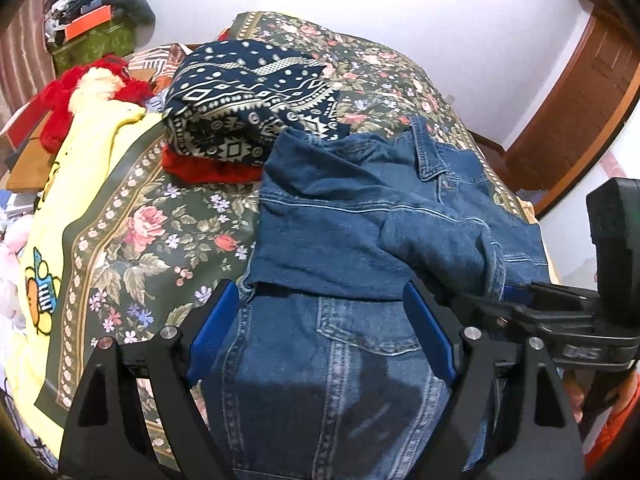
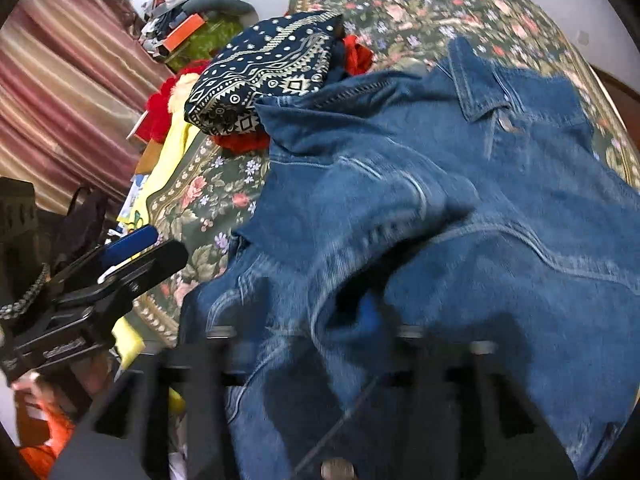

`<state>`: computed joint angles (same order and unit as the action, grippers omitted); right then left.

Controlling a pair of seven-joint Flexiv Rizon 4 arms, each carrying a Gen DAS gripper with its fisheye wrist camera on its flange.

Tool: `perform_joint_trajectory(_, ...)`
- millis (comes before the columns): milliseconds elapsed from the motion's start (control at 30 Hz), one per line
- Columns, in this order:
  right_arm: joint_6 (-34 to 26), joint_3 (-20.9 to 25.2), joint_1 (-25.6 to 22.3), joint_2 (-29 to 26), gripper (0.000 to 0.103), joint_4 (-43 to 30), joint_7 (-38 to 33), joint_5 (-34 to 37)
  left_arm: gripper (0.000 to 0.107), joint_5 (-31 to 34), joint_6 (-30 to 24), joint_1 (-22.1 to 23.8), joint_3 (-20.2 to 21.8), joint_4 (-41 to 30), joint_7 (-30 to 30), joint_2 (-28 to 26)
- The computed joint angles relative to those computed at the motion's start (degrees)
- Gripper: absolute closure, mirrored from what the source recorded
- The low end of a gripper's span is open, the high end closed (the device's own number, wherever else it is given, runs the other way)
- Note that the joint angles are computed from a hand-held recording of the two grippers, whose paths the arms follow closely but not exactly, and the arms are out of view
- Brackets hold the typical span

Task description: Fold large clothes

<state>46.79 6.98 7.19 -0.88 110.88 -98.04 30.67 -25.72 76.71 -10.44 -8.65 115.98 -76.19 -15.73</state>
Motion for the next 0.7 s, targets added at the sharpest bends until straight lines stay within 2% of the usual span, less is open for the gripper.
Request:
perform_joint_trajectory(133, -0.85, -1.33, -1.43, 3.20, 0.045, 1.02, -0.54, 1.63, 0.023, 0.40, -0.58, -0.51, -0.81, -1.18, 1.26, -0.15)
perform_joint_trajectory(233, 1.82, -2.20, -2.20, 5.14, 0.045, 2.55, 1.27, 0.62, 0.023, 1.87, -1.76, -1.61, -0.74, -2.96, 1.57, -0.77)
perform_joint_trajectory(500, 14.41, -4.03, -6.33, 9.93, 0.042, 11.41, 11.20, -13.83, 0.023, 5.13, -3.92, -4.44, -1.29, -8.20, 1.40, -3.70)
perform_joint_trajectory(600, 16.72, -5.37, -8.16, 10.62, 0.038, 14.08, 15.29, -16.96, 0.023, 6.40, -6.14, -5.44, -1.08, -10.31, 0.64, -5.34)
perform_joint_trajectory(700, 16.29, -7.08, -9.10, 10.59, 0.038, 15.39, 17.24, -16.86, 0.023, 9.18, -8.42, -7.12, 0.41, -12.56, -1.94, -7.28)
